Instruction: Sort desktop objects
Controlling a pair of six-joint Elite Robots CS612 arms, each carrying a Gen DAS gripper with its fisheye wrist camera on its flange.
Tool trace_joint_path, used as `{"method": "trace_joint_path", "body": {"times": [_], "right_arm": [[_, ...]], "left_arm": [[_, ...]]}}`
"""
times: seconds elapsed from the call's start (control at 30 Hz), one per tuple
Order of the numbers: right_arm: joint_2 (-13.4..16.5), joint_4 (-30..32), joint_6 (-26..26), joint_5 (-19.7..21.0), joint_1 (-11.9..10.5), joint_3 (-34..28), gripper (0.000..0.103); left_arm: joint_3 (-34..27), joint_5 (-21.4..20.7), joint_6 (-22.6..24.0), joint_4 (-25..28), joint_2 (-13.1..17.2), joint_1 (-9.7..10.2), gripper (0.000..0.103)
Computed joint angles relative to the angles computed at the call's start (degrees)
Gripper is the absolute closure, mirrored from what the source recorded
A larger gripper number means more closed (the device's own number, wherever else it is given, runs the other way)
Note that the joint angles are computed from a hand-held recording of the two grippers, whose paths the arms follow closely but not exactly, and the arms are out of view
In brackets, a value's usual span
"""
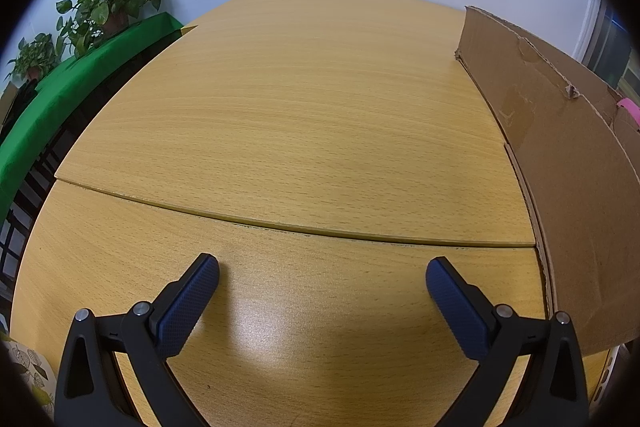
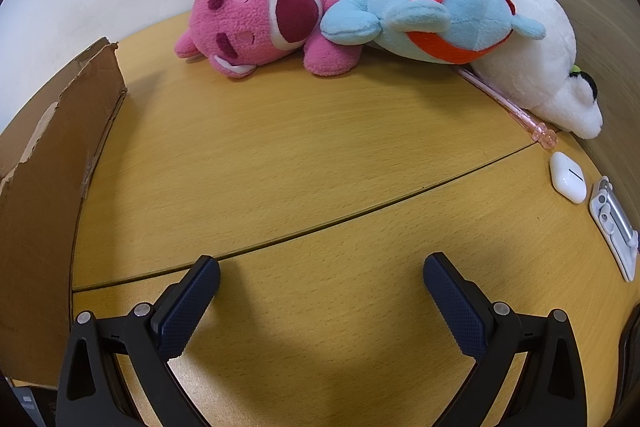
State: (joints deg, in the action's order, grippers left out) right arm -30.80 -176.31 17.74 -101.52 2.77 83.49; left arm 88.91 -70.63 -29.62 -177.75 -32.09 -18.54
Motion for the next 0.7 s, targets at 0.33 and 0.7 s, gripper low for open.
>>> {"method": "trace_joint_path", "body": {"times": [0.33, 0.7], "right_arm": [[0.0, 1.5, -0.3, 0.9, 0.0, 0.0, 0.000], [-7.4, -23.9, -6.3, 0.7, 0.6, 16.6, 0.000]], "left_arm": [[6.4, -3.1, -7.3, -4.8, -4.2, -0.86, 0.001], [20.9, -1.2, -2.7, -23.8, -14.7, -8.34, 0.001]]}}
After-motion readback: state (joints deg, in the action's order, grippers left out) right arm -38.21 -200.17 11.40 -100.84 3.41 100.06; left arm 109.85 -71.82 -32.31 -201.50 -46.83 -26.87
